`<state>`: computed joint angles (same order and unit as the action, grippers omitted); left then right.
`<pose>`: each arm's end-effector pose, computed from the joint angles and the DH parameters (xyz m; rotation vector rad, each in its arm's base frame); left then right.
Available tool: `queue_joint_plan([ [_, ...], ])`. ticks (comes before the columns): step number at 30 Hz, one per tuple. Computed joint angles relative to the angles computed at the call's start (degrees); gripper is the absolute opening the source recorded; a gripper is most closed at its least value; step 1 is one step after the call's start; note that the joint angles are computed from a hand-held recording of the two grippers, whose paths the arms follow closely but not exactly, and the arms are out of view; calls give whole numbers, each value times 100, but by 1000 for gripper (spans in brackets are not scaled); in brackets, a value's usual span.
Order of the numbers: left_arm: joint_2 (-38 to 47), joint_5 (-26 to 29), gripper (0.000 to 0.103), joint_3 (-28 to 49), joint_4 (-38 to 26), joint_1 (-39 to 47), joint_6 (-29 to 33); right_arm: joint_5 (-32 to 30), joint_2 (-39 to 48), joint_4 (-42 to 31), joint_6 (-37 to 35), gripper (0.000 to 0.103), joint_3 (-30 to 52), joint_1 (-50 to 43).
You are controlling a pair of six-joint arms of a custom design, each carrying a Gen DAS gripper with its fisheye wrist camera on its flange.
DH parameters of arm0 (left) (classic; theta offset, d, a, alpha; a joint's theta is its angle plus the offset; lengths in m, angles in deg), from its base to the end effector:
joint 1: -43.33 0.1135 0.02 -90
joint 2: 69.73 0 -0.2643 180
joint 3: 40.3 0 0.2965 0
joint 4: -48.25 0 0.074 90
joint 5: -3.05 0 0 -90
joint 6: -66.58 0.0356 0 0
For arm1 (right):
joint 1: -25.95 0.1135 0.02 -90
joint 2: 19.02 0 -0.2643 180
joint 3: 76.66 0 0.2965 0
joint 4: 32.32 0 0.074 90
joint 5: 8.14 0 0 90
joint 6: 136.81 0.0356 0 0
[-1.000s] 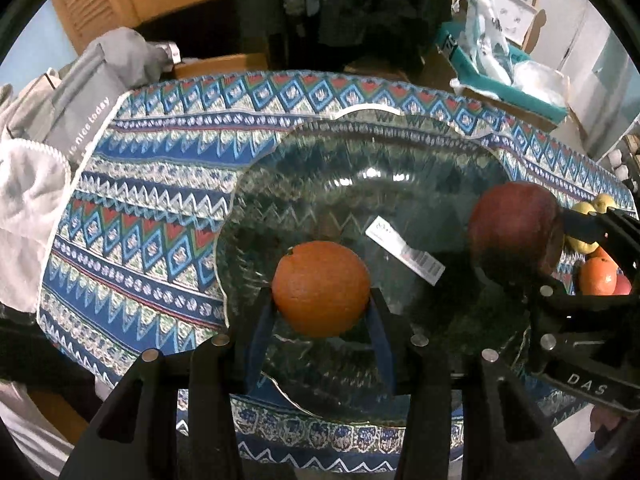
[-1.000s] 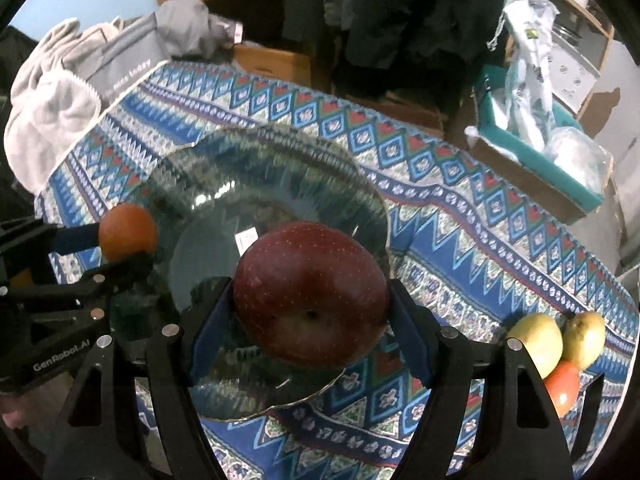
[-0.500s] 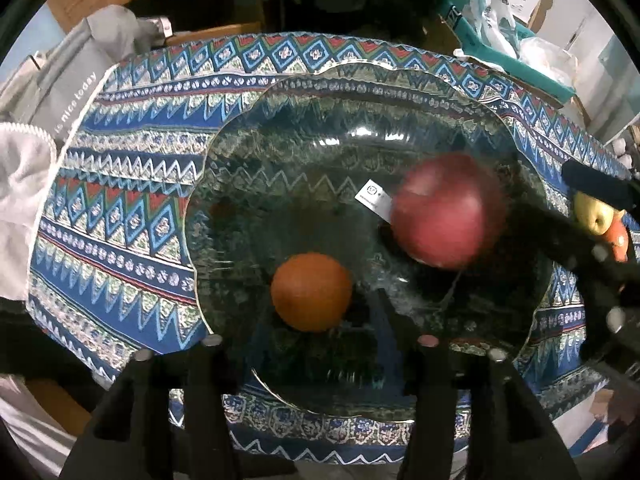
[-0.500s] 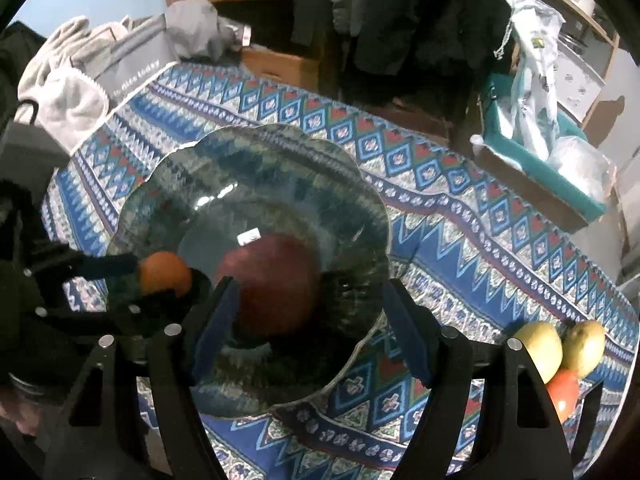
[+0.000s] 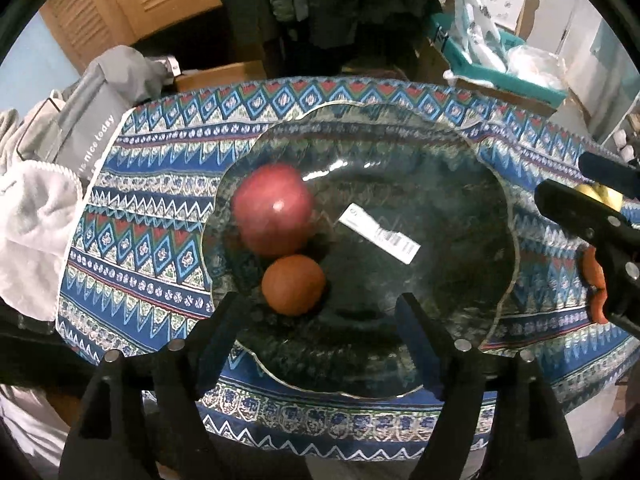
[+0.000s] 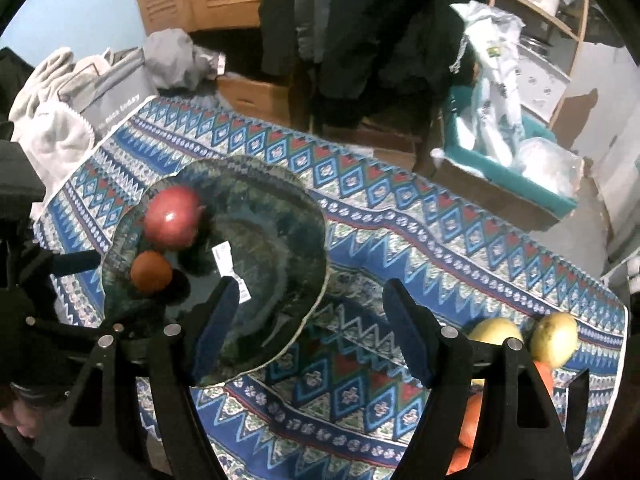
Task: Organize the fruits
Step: 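Withdraw both tools from the bowl back toward the fruit cluster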
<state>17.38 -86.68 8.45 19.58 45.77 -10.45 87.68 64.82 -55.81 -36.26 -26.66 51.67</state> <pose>0.2817 0.0118 0.0925 0.2530 2.7312 0.0683 0.2691 0.1256 0.1191 -0.3009 2.5496 0.1102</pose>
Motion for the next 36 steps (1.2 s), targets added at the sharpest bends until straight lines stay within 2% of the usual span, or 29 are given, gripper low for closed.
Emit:
queue_joint_plan([
  [12,-925,-20,81,-160,-345,-361,-290,-42,-1460,-384,-2,75,-535,-454],
  [23,-1777,-134,81,-283,-594,-933,-473,28,-2936,-1116,-222,75,-904,-958],
  [30,-2013,-156,81,-247,-745,-1262,-638,149,-3706,-1598,-400,76,-1001,-1234],
  [36,-2163,-145,81,-203,-897,-1576,-822,-162,-4411,-2030,-712,76,-1150,-1860],
])
